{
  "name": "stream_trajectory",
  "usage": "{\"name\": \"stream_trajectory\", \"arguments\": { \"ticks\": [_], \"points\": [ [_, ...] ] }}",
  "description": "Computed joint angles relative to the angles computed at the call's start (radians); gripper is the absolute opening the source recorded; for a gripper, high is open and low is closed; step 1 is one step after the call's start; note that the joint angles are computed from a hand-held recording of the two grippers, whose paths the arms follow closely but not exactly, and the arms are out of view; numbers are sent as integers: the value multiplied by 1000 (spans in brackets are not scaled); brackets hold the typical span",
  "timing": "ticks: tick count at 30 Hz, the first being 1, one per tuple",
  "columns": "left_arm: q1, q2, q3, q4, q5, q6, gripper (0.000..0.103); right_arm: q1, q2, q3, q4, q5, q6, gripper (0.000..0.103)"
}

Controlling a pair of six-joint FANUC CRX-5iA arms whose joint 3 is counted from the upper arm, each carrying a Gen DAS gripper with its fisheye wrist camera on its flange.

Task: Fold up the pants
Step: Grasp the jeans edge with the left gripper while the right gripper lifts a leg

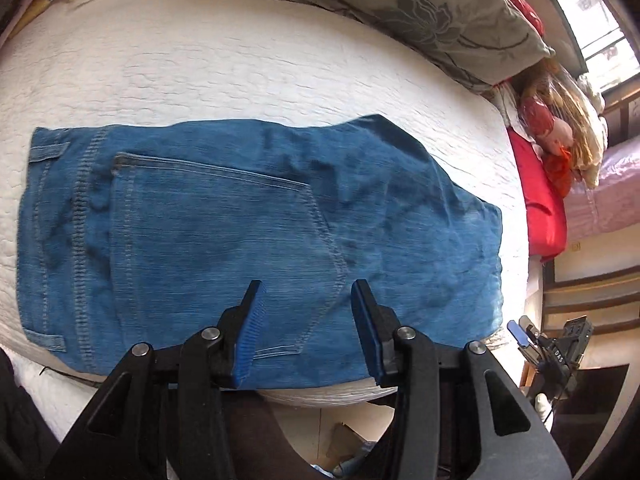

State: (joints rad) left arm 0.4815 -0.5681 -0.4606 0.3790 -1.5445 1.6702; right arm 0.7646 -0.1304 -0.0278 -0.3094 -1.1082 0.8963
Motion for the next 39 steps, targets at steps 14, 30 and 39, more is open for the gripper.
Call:
{"name": "stream_trajectory", "arguments": {
  "ticks": [14,30,39],
  "points": [
    [-469,610,486,1,83,119,42,-46,-68,-195,-300,311,-7,78],
    [-640,1161,1056,-125,-198,-83,42,-189,-27,-197,-647,335,262,78],
    [-706,1160,1101,-227,-306,-459,48,-231,-23,-201,-727,309,333,78]
  ]
}}
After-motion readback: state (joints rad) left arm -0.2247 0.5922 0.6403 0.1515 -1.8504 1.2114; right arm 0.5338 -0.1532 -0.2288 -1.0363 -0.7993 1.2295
